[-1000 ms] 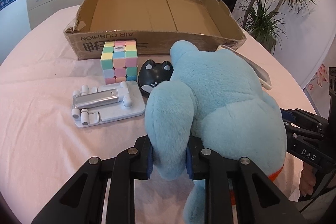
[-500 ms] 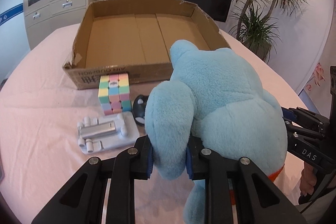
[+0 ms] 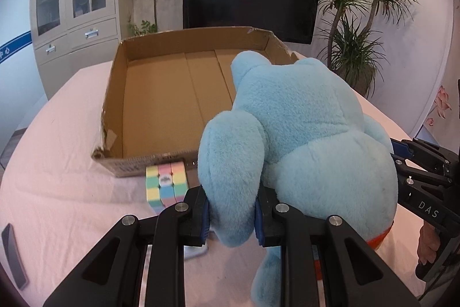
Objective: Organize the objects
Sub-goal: 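Grasp the plush toy with the left gripper and lift it over the box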
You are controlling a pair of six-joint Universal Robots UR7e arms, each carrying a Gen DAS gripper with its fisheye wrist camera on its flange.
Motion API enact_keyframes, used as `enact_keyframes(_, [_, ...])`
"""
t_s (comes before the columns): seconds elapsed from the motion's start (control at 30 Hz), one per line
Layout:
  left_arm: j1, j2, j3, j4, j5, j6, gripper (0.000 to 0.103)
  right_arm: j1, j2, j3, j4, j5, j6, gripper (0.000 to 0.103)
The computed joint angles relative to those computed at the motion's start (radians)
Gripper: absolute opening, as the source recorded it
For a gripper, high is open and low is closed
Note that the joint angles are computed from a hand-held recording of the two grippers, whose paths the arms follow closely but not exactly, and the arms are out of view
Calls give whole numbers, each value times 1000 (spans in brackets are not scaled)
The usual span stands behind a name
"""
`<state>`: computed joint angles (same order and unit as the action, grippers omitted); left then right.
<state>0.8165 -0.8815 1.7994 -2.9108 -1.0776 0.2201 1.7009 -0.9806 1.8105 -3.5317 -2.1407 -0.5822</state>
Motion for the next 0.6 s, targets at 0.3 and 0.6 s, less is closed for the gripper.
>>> enact_keyframes(0.3, [15,82,-155,1,13,71,19,-3,47,-136,37,29,-41,30])
enact_keyframes(0.6, [36,180,-336,31,17,128,19,-6,104,-271,70,46,-82,30])
